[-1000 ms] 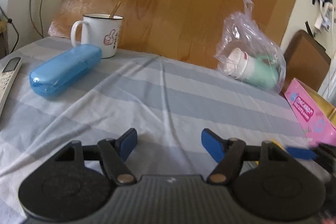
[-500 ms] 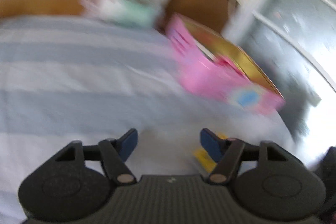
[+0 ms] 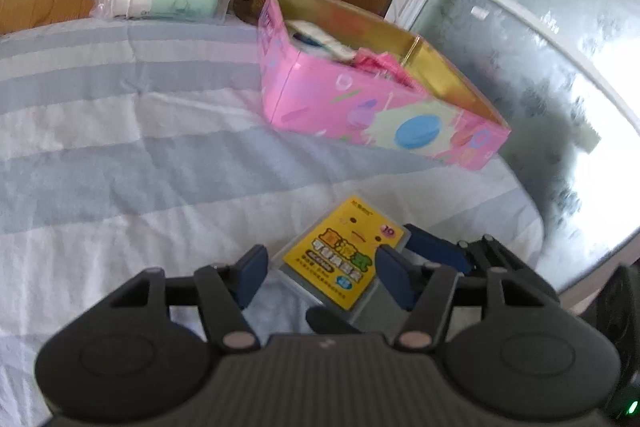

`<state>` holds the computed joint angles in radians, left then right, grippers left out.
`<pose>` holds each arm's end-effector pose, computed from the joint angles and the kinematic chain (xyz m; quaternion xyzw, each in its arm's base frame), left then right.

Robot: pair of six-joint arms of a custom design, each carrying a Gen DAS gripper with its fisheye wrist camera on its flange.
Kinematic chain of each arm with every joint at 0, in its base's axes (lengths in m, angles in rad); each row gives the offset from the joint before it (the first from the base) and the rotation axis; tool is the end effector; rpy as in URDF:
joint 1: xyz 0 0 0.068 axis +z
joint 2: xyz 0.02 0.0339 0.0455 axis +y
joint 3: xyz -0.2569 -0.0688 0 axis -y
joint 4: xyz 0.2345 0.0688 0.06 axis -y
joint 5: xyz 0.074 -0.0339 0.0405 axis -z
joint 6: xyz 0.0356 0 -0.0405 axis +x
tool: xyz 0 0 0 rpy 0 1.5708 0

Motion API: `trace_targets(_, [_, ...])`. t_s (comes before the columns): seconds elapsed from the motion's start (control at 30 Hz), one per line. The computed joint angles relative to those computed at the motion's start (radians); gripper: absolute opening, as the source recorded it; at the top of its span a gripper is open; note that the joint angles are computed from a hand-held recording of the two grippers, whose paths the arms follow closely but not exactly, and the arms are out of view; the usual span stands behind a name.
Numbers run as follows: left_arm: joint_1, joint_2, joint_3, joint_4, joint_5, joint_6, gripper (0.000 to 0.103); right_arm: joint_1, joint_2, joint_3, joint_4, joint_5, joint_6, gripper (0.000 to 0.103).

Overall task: Organize soft objects
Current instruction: 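Pass the yellow card box from the right tool into the left tool, then lower the yellow box into the pink tin and open the left tool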

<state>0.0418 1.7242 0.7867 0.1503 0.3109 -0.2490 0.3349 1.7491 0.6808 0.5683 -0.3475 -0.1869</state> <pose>0.3227 0.0026 0.1374 -0.0738 0.9120 -0.1813 0.3604 0.3033 0.1184 0.1382 -0.3037 0.7957 0.1854 0.4901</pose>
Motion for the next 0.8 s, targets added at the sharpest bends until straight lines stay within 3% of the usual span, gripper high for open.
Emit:
trace_targets(0.13, [-0.031, -0.059, 0.045, -0.017, -0.017, 0.004, 0.06, 0.001, -0.034, -0.048, 0.181, 0.058, -0.017, 0.092])
trace_targets(0.33, [-0.116, 0.082, 0.354, -0.11, -0.083, 0.044, 0.06, -0.079, 0.061, 0.137, 0.191, 0.07, 0.034, 0.092])
trace_targets(0.53, [-0.183, 0.371, 0.843, -0.285, -0.145, 0.046, 0.06, -0.178, 0.267, 0.501, 0.038, 0.034, 0.075, 0.092])
trace_targets(0.63, [-0.189, 0.579, 1.147, -0.375, -0.168, 0.034, 0.074, -0.204, 0.41, 0.736, -0.105, 0.024, 0.083, 0.093])
trace_targets(0.7, [-0.189, 0.723, 1.353, -0.461, -0.206, 0.018, 0.076, -0.195, 0.474, 0.852, -0.223, 0.069, 0.055, 0.093])
trace_targets(0.73, [-0.191, 0.781, 1.441, -0.511, -0.24, 0.001, 0.076, -0.186, 0.507, 0.886, -0.24, 0.123, 0.053, 0.093])
trace_targets(0.8, [-0.185, 0.837, 1.51, -0.552, -0.255, -0.05, 0.074, -0.195, 0.498, 0.835, -0.207, 0.115, 0.074, 0.092])
